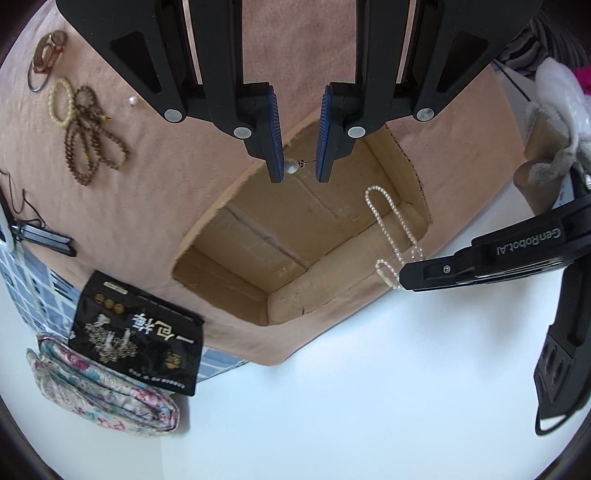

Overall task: Organize jewelry
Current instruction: 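Carry the pearl necklace with the left tool over the cardboard box, then open the left tool to drop the necklace into the box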

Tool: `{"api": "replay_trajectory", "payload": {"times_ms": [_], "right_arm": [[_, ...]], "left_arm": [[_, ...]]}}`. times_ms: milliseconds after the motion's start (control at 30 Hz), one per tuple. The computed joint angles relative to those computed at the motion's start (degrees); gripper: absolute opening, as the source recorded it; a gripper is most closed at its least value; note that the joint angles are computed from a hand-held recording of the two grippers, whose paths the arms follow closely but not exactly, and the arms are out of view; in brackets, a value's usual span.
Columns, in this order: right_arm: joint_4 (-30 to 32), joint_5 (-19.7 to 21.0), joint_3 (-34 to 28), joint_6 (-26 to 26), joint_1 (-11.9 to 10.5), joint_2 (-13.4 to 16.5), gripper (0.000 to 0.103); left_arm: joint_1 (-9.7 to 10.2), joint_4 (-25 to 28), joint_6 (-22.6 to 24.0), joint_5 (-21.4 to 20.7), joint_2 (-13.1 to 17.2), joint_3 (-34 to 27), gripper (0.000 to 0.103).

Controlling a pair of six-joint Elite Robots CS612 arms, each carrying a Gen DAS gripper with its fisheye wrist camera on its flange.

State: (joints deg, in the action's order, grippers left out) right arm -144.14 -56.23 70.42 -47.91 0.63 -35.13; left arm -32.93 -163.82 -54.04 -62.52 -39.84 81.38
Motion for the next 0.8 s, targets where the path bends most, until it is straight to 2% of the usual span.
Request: {"api": "replay_trajectory", "payload": {"times_ms": [533, 567, 600, 667, 767, 800], "right_arm": [[0.1, -1.8, -0.5, -0.3, 1.4, 1.2, 0.017], [-0.4, -2.1, -0.4, -0.1, 1.4, 1.2, 0.026], [-1.1, -2.4, -0.3, 0.1, 1.5, 1.2, 0.042], [-2.6, -2.2, 0.0, 0.6, 1.4, 1.2, 0.058], [-2.8, -1.4, 0.1, 0.8, 1.2, 1.1, 0.058], [-2.9, -1.5, 0.1, 1.0, 1.1, 1.1, 0.058]], "left_arm": [[0.72, 2.2, -1.8, -2.6, 0.5, -0.6, 0.005], [0.73, 2.1, -1.9, -2.7, 0.5, -0.6, 0.005], [0.73, 1.9, -1.8, -2.8, 0.5, -0.6, 0.005], [0.66, 2.1, -1.4, -2.7, 0.6, -0.8, 0.005], [0.39, 3.3, -0.9, -1.6, 0.6, -1.2, 0.009], [0.33, 3.5, -1.0, -1.3, 0.6, -1.2, 0.023]]}}
